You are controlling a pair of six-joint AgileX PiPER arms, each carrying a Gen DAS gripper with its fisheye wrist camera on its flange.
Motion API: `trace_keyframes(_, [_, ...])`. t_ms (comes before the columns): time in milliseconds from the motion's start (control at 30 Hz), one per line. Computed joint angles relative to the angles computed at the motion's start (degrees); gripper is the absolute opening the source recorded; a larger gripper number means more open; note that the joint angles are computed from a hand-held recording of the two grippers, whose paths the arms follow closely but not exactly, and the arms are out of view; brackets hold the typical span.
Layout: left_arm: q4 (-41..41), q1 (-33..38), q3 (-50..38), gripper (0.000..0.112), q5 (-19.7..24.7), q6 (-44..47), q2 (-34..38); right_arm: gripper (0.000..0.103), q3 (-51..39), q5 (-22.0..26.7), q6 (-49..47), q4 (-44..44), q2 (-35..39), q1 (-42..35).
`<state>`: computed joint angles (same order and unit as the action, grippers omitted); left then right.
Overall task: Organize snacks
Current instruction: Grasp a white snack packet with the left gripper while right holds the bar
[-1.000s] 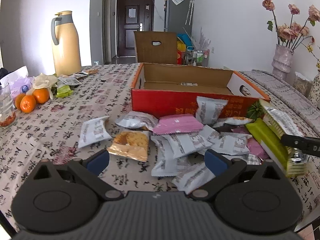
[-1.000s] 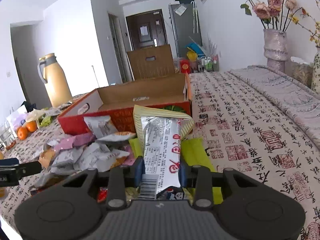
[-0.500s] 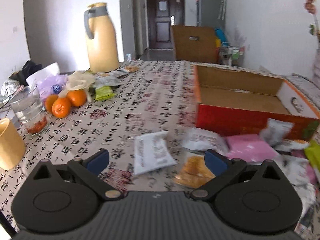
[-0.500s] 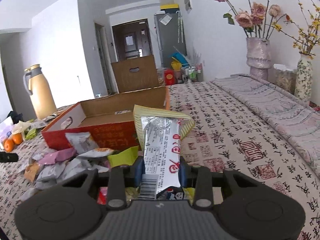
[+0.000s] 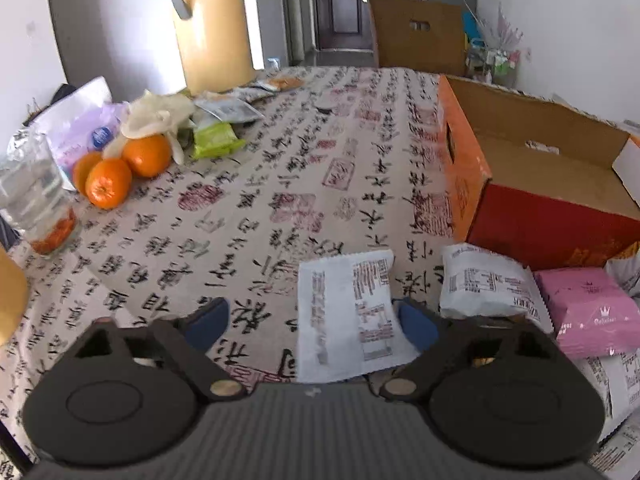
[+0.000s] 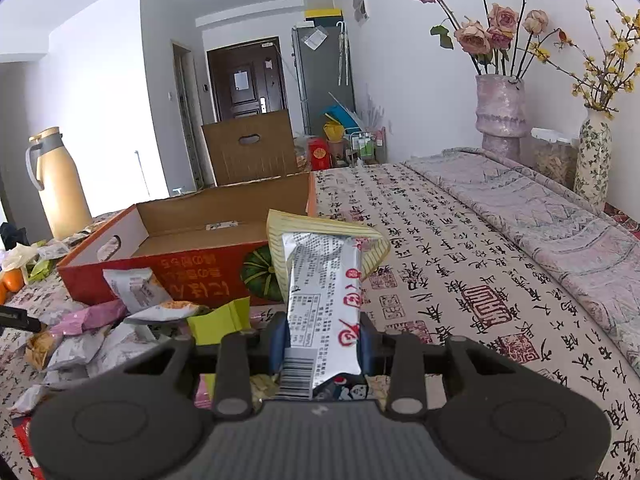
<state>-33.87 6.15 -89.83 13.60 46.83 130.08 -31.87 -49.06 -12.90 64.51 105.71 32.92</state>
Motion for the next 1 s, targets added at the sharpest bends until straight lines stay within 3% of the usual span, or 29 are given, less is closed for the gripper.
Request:
trace_keyframes(67, [1.0,0.1,-1.3,0.075,2.2,-1.5,0.9,0.035,-0.4,0.3,0.0,-0.2,0.3,-0.1])
trace_keyframes(133, [-4.8,0.5,-0.3,0.068,2.5,3.9,0.5,0.035,-0.6,0.5,0.0,-0.4,0.6,-0.2])
trace_keyframes(200, [-9.6,0.8,0.9,0.052,2.8,9.1,-0.1,0.035,-0.6,0.7,0.0,-0.7,0.6,-0.2])
trace_keyframes(533, [-24.3,1.2,6.4,0.042,0.8,24.6,-3.2,0.035,0.5,-0.1,0.6,-0.3,-0.2,1.2])
trace_keyframes(600, [-31.0,1.6,8.1,0.027,1.2,31.8,-4.6,0.035,0.9,-0.6,0.7,-0.1,-0.6,1.6])
trace_keyframes(700, [-39.3,2.1,10.5,0.018,2.1,40.9,-6.7,0.035,1.4,-1.4,0.7,0.2,-1.2,2.2])
trace_keyframes(767, [-43.4,2.0,11.7,0.018,2.1,45.3,-7.7,0.035,1.5,-1.6,0.8,0.2,-1.4,2.4])
trace_keyframes(867, [-43.3,1.8,11.9,0.018,2.1,45.2,-7.9,0.035,1.8,-1.8,1.1,0.0,-1.6,2.6])
trace_keyframes(933, [-42.3,1.7,11.5,0.024,1.5,44.0,-7.5,0.035,2.1,-2.0,1.3,-0.1,-1.7,2.8])
trace_keyframes(1000, [-41.2,1.7,10.7,0.042,1.4,43.1,-6.8,0.035,2.1,-1.9,1.3,0.0,-1.7,2.7])
